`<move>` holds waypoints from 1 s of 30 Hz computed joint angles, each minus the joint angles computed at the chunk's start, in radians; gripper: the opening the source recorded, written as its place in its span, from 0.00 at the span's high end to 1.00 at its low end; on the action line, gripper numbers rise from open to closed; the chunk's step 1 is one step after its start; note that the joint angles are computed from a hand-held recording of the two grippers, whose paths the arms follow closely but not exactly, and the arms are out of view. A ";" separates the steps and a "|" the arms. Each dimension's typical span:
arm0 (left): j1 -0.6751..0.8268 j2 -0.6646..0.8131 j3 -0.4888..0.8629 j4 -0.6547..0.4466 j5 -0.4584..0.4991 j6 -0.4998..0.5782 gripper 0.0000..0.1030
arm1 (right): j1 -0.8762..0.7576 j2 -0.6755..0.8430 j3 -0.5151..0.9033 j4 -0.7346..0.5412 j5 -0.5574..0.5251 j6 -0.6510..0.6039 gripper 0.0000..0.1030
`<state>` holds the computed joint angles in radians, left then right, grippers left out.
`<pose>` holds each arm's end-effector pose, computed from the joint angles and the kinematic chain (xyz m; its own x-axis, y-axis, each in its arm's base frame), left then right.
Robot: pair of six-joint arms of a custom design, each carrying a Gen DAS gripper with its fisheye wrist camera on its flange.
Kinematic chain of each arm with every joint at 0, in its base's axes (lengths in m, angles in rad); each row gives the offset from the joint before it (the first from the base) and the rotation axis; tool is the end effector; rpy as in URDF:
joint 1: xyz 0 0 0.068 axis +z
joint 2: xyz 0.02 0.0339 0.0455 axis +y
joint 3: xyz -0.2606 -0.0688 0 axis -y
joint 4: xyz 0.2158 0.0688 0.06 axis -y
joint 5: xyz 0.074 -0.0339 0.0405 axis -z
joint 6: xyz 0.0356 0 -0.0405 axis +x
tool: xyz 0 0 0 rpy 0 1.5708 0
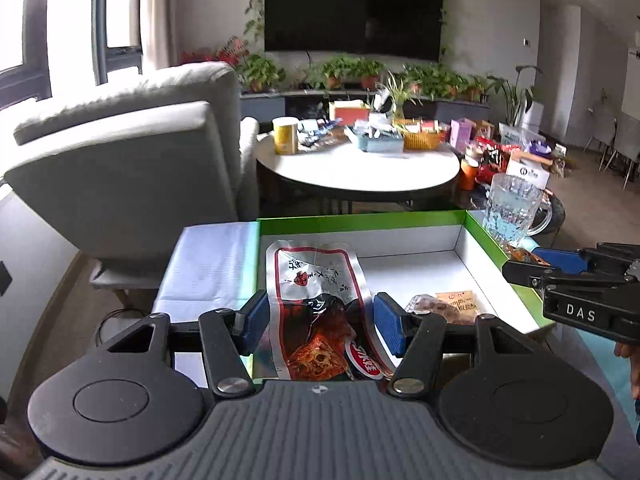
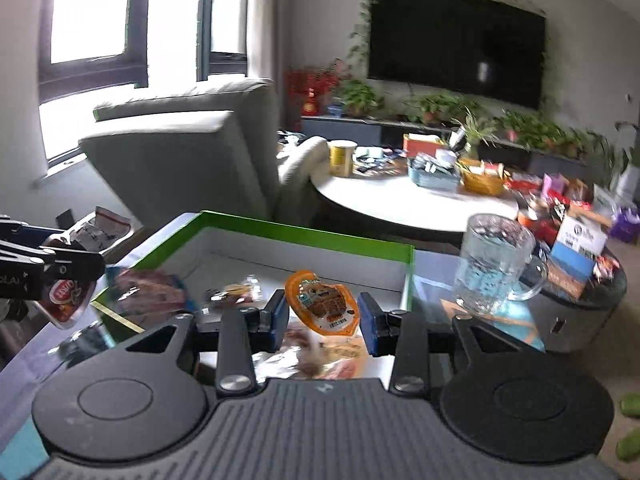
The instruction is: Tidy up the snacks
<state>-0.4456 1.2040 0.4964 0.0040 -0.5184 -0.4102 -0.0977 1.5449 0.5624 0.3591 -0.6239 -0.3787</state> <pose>0.1967 -0.0744 0.1942 -0.5487 -0.1218 -0.8271 -0.2021 0.9793 -0.0101 0.2672 -0.0053 0.1677 -0.3946 -0.2628 -0.8805 -0.5799 0.8145 0.0167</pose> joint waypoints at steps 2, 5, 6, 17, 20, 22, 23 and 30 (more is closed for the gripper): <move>0.032 0.094 0.033 0.049 0.036 0.015 0.48 | 0.023 0.051 0.019 0.035 0.028 0.022 0.61; 0.067 0.218 0.076 0.110 0.079 0.034 0.48 | 0.031 0.124 0.055 0.057 0.038 0.028 0.61; 0.074 0.242 0.082 0.124 0.086 0.040 0.48 | 0.032 0.141 0.070 0.052 0.041 0.031 0.61; 0.072 0.402 0.148 0.166 0.076 0.052 0.43 | -0.015 0.255 0.186 -0.055 -0.039 0.052 0.58; 0.050 0.379 0.134 0.163 0.048 0.051 0.43 | -0.035 0.229 0.174 -0.081 -0.071 0.039 0.54; 0.037 0.342 0.113 0.161 0.035 0.045 0.42 | -0.054 0.203 0.155 -0.091 -0.093 0.024 0.51; 0.030 0.318 0.101 0.154 0.029 0.040 0.42 | -0.065 0.191 0.148 -0.098 -0.105 0.014 0.50; -0.048 0.133 0.018 0.093 -0.017 0.008 0.42 | -0.201 0.064 0.048 -0.141 -0.206 -0.095 0.29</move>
<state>-0.4933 1.3372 0.5140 0.0967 -0.5359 -0.4026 -0.2991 1.6086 0.6107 0.2186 -0.8302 -0.4741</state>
